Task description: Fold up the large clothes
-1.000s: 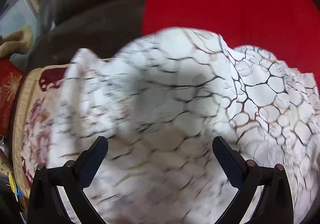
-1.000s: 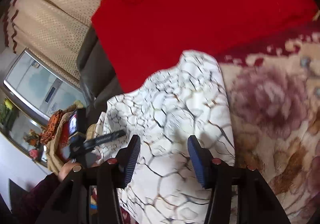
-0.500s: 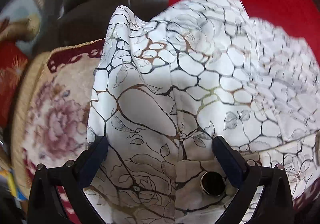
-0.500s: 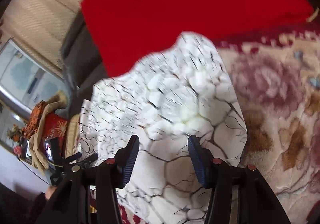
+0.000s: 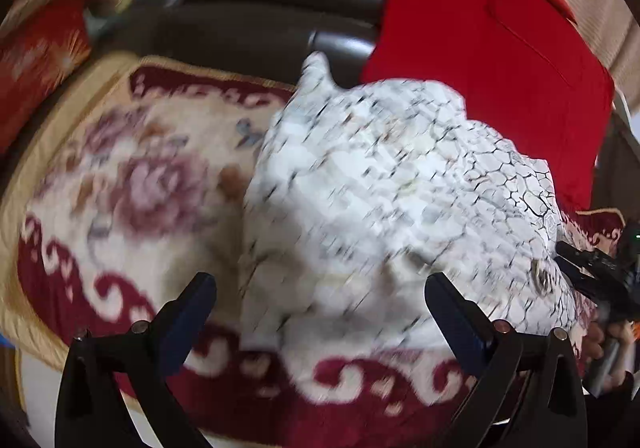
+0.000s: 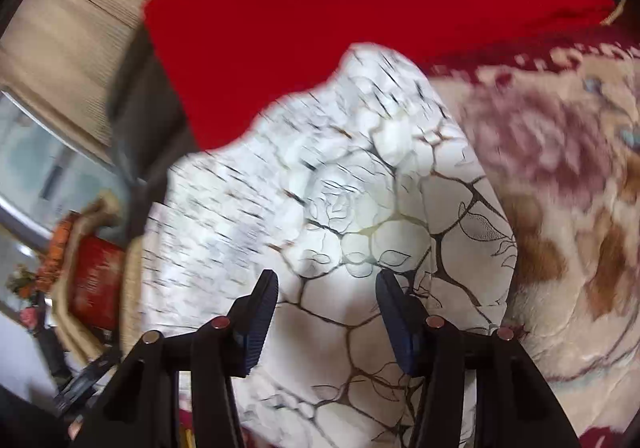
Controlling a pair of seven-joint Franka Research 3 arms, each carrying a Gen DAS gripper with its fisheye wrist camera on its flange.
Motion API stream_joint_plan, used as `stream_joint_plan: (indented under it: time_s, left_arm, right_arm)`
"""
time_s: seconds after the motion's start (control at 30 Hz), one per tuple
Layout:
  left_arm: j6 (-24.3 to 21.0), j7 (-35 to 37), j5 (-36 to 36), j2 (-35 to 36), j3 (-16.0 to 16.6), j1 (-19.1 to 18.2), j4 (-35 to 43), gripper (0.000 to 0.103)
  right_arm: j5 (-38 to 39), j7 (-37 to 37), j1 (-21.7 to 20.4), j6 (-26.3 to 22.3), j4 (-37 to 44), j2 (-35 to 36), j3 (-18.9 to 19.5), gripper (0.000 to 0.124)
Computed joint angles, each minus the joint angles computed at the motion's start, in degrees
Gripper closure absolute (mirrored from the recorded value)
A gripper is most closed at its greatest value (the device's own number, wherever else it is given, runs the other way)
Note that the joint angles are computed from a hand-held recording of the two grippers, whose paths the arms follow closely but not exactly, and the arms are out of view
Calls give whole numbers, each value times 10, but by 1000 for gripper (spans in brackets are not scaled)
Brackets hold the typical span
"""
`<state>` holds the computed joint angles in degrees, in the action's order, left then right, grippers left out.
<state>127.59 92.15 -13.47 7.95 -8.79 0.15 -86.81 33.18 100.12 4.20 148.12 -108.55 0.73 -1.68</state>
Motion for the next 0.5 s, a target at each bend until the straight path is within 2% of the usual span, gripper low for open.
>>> stream_joint_plan:
  time_s: [0.07,0.13,0.23,0.3,0.37,0.43,0.5]
  left_arm:
    - [12,-11,-21,-12,5,8,-27,0]
    - [27,-11,-62,-27,10,19,-54,0]
    - [33,-8,-126,-48,18,29,-89,0]
    - [32,5,-187,-66,23,33,-114,0]
    - [53,16,-234,-83,27,29,-143,0]
    - [64,24,-273,-83,30,22,-153,0]
    - [74,-4,-281,-70,29,16,-150,0]
  right_arm:
    - [-34,18,3,11,0,2,2,69]
    - [-31,25,4,23,-7,-5,2,69]
    - [53,-19,12,77,-33,-27,5,67]
    - [95,-56,18,93,-42,-38,3,67]
    - [124,-96,27,104,-52,-49,3,67]
    - [125,-98,32,102,-53,-52,5,67]
    - [99,-71,31,85,-54,-50,5,68]
